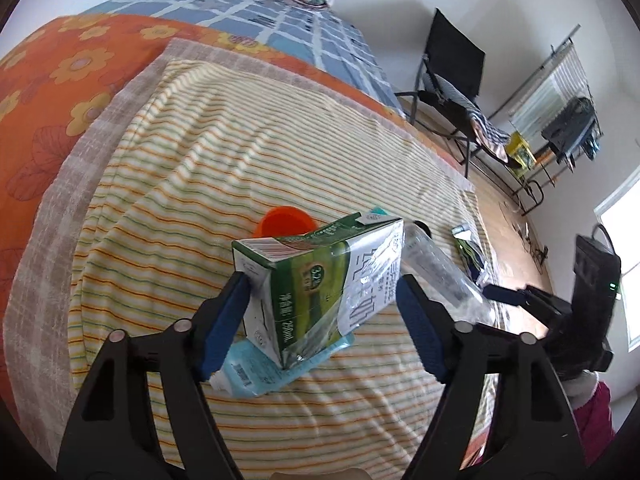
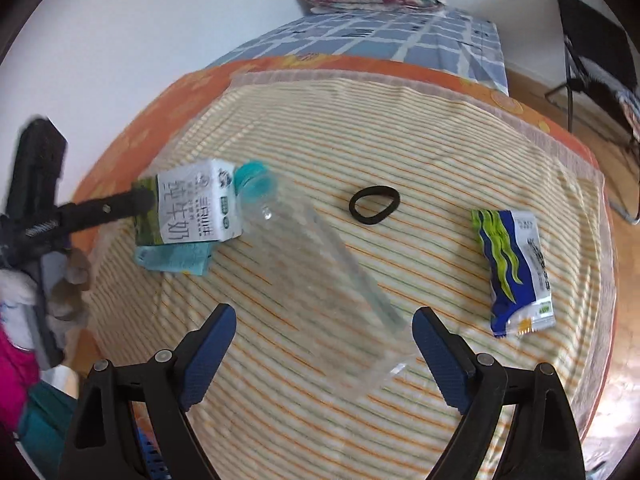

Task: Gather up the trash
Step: 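Grasp the green milk carton with the left tool, then grasp the clear plastic bottle with the right tool while the left tool holds the carton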

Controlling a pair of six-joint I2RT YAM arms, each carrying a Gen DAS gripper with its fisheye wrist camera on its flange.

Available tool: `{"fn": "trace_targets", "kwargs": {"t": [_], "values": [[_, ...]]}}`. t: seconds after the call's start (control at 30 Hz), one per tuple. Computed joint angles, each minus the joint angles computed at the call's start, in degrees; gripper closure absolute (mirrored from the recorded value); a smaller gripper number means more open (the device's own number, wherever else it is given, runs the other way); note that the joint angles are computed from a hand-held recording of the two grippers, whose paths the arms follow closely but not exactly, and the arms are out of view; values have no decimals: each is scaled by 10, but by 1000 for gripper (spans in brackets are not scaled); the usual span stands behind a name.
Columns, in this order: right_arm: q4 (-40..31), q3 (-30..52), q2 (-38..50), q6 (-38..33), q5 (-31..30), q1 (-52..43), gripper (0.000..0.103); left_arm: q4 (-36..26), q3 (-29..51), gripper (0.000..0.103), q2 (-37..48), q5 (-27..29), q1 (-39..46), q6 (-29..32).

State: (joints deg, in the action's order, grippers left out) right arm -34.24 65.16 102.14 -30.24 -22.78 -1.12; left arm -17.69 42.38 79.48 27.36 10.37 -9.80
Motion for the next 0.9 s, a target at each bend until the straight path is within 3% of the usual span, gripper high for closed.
{"fn": "trace_targets", "kwargs": {"t": [0.1, 0.23, 0.3, 0.47, 0.57, 0.67, 0.73, 0.9], "values": [[34, -19, -4, 9, 32, 19, 11, -9, -6, 41, -22, -8, -13, 18], [46, -22, 7, 27, 53, 22, 16, -31, -20, 43, -55, -18, -37, 43], [40, -23, 12, 33, 70, 23, 35, -42, -27, 43, -70, -25, -50, 48], [-32, -1, 30, 42, 26, 5, 44, -38, -51, 43, -118, -122, -106, 81], [-47, -4, 20, 28, 16, 7, 44, -27, -59, 33, -118, -159, -119, 98], [-46, -11, 4, 28, 4, 10, 35, -9, -58, 31, -100, -163, -107, 101], [-35, -17, -5, 35, 4, 14, 27, 1, -51, 27, -79, -153, -91, 99], [-30, -3, 9, 59, -8, 15, 26, 28, -22, 26, -11, -76, -39, 73]]}}
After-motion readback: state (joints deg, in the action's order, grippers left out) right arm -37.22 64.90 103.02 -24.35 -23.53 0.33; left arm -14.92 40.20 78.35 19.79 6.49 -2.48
